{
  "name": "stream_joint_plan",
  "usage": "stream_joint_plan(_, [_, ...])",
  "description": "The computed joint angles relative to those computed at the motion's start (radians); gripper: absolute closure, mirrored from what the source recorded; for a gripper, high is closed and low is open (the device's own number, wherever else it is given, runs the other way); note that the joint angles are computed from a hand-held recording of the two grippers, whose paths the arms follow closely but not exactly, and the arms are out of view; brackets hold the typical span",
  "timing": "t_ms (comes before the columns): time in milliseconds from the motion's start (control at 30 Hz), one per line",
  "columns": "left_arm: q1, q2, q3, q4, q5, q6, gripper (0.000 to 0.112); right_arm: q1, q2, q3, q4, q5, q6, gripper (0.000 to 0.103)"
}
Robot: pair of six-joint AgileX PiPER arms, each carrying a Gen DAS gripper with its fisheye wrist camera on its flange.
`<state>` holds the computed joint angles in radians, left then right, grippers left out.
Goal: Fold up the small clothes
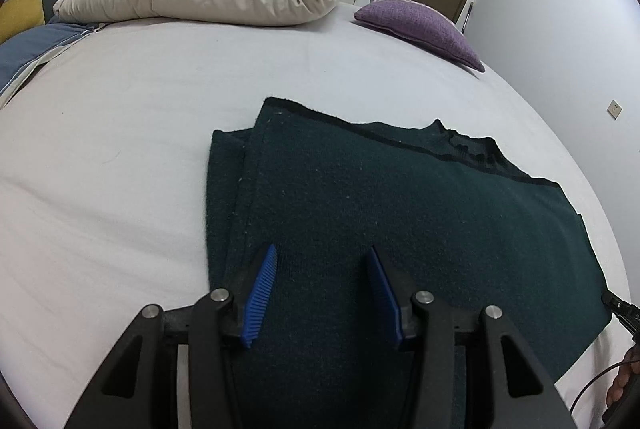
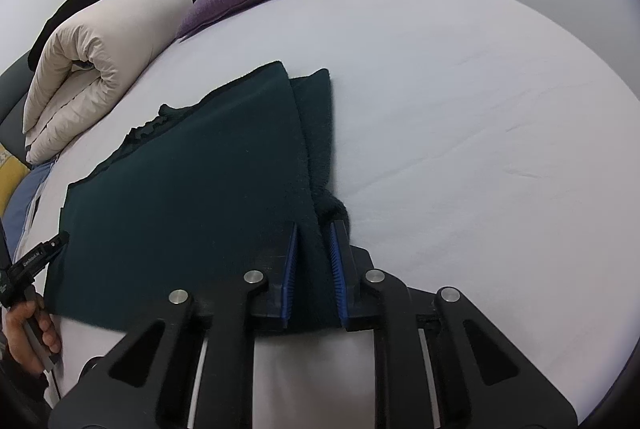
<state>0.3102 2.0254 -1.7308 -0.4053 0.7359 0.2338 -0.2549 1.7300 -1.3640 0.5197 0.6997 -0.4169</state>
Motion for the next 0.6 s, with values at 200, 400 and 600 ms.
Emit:
stream_joint_plan(200, [-0.007,-0.008,0.008,0.013,-0.006,-0.004,0.059,-0.02,-0.04,0.054,0.042,0.004,-0.074,0.088])
stream_joint_plan(400, [-0.01,-0.002,0.002,0.01,-0.007,0.002,0.057,-0.012,-0.032,0.037,0.022,0.015,-0.08,0.085])
stream_joint_plan(600, [-0.007,0.001,-0.004,0.001,0.001,0.006,0.057,0.027,-0.04,0.032,-0.071,0.008,-0.059,0.098])
